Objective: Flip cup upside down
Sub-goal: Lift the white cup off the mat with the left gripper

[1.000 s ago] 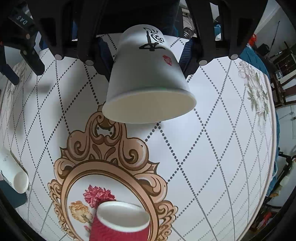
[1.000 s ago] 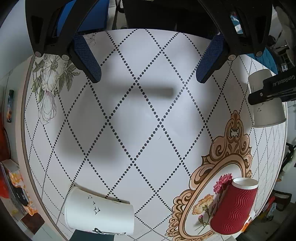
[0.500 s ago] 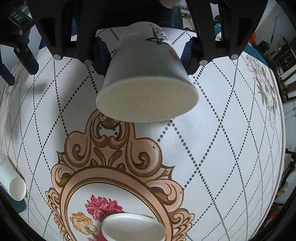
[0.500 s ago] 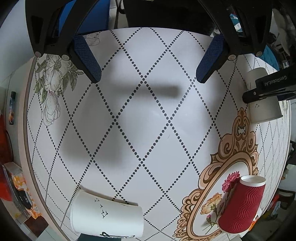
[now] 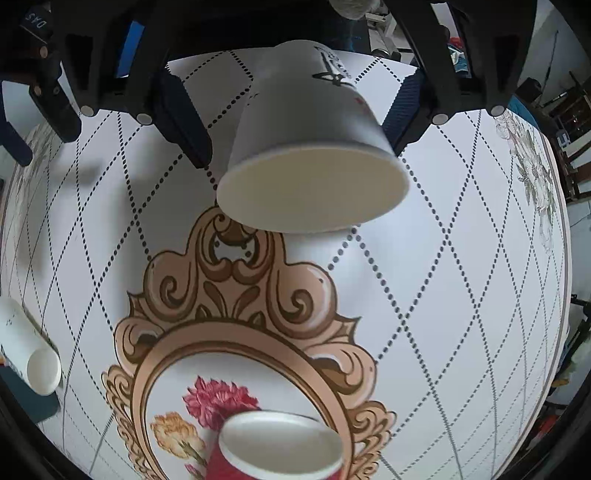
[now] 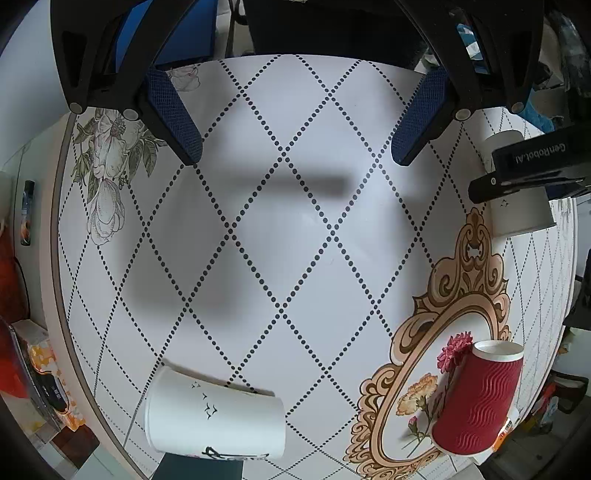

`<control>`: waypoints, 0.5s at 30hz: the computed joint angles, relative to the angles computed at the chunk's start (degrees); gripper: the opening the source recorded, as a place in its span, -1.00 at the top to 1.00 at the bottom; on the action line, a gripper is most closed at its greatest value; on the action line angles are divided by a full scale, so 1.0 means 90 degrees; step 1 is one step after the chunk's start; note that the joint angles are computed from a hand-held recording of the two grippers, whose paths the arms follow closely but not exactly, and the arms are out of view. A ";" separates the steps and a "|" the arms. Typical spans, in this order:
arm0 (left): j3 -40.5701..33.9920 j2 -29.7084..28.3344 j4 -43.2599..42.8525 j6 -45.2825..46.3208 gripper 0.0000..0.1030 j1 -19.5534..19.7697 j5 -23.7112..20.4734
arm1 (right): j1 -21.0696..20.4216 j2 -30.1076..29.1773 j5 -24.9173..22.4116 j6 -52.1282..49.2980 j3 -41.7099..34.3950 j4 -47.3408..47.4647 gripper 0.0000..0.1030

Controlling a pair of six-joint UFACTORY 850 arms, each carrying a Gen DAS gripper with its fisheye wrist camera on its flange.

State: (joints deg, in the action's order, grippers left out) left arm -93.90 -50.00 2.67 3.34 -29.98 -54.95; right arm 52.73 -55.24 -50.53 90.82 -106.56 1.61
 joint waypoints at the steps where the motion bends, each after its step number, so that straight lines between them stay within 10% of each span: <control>1: -0.0013 0.0023 -0.0035 -0.0008 -0.73 0.0019 -0.0001 | 0.0002 0.0028 0.0000 0.0011 0.0016 -0.0019 -1.00; 15: 0.1451 0.2156 0.0354 -0.0124 -0.74 0.0348 0.1160 | 0.0550 -0.0085 -0.1317 0.1160 -0.1532 -0.1432 -1.00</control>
